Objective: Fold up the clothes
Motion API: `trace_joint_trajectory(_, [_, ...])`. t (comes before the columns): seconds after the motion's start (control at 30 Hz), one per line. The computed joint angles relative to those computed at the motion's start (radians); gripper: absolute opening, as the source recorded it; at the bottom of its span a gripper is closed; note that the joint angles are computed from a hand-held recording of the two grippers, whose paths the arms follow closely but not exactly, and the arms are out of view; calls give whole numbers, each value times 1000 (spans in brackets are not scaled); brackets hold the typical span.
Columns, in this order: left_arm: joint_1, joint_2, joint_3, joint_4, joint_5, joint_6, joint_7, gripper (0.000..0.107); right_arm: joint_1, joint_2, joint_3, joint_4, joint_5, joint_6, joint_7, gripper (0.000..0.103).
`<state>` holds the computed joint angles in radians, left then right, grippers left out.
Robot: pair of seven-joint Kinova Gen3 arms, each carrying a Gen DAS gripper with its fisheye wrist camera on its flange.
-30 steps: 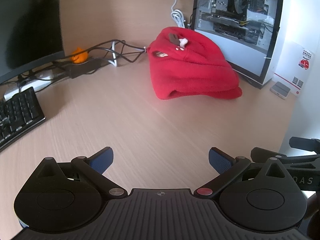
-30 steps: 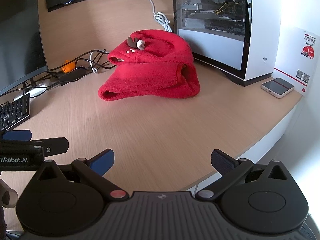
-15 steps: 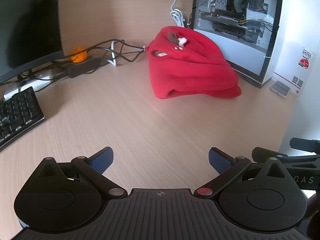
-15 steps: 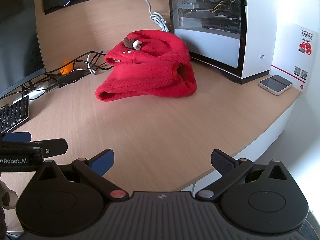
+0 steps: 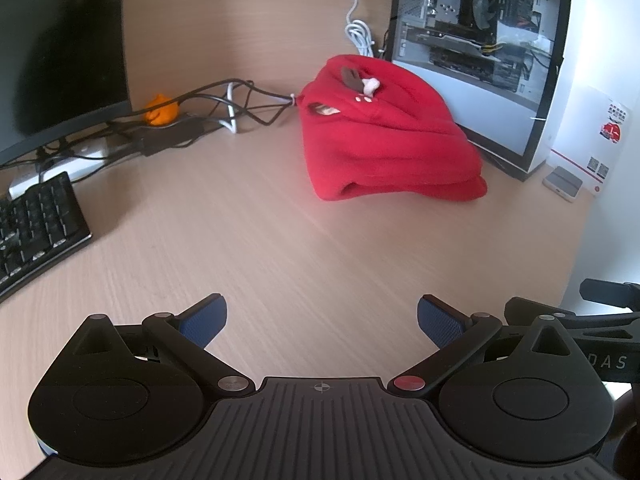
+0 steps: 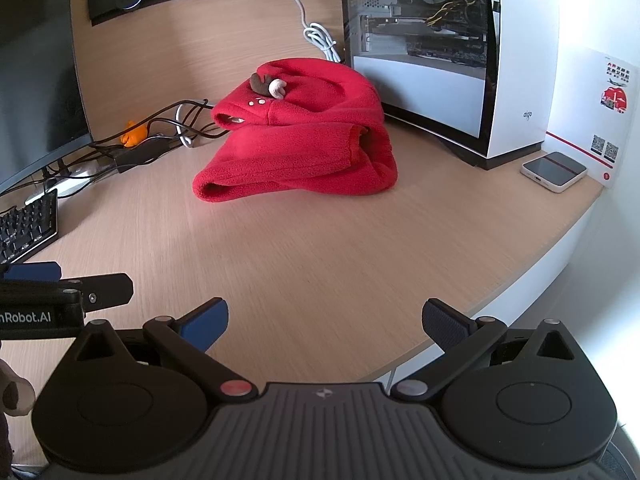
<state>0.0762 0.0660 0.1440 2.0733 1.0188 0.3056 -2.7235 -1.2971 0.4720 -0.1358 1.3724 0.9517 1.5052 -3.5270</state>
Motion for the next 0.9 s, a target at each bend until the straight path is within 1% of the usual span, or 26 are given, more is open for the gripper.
trace_joint_trajectory(0.33, [-10, 7, -1, -5, 5, 8, -3, 103, 7, 1, 1, -2, -7, -8, 8, 103])
trace_joint_trajectory(0.73, [-8, 12, 7, -11, -21, -4, 38, 103, 8, 2, 5, -4, -7, -7, 4, 103])
trace_joint_trajectory(0.9, [-24, 10, 9, -8, 37, 13, -21, 103, 2, 4, 7, -7, -1, 8, -3, 103])
